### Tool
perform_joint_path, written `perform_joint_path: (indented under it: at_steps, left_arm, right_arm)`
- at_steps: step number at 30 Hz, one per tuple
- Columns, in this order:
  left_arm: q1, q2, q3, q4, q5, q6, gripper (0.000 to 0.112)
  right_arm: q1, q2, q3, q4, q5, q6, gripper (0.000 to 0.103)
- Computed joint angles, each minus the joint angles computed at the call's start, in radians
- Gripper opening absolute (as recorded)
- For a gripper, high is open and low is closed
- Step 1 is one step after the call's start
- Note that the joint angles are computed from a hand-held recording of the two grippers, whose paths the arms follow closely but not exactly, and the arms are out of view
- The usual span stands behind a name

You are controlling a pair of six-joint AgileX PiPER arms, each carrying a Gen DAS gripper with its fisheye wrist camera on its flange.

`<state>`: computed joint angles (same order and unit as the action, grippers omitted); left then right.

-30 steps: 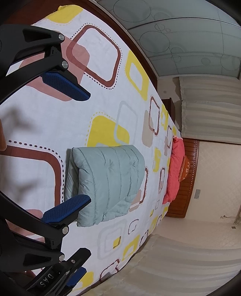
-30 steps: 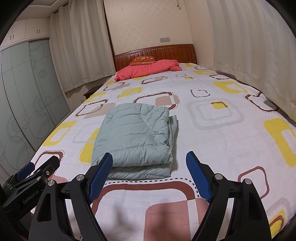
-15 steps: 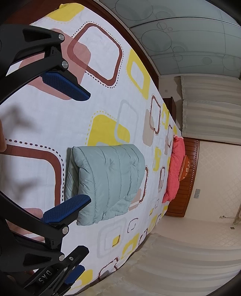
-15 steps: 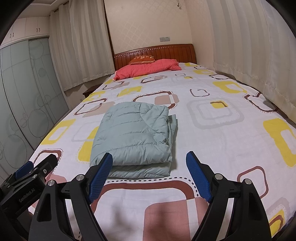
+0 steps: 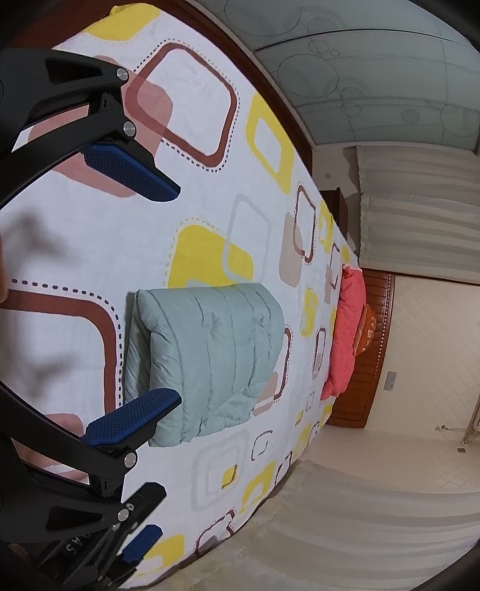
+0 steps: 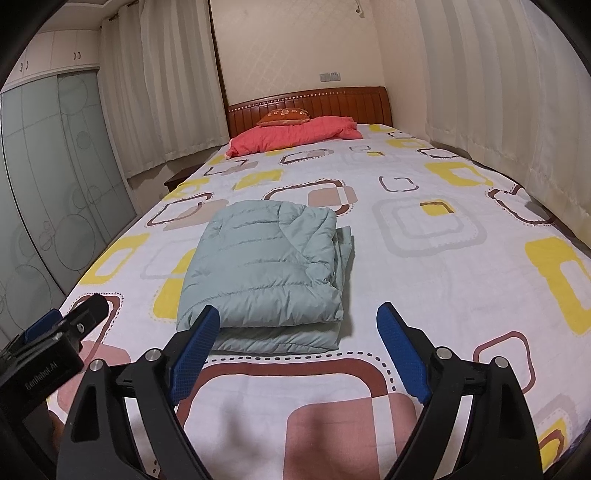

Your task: Fold large clothes

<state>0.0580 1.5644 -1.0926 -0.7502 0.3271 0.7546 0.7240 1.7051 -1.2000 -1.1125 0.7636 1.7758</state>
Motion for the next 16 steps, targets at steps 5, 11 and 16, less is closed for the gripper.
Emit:
perform_joint_path:
  at_steps: [5, 11, 16]
  left_arm:
    - [-0.014, 0.03, -0.027, 0.081, -0.021, -0.075, 0.101]
    - [-0.013, 0.101, -0.084, 0.08, -0.042, -0.087, 0.101]
    - [-0.001, 0.229, -0.203, 0.226, -0.017, -0.205, 0.101]
  right_arm:
    - [-0.019, 0.003, 0.005, 0.012, -0.023, -0.019, 0.086]
    - [-0.056, 0.016, 0.013, 0.024, -0.053, -0.035, 0.086]
    - [-0.126, 0.03, 0.029, 0.035, -0.096, -0.046, 0.086]
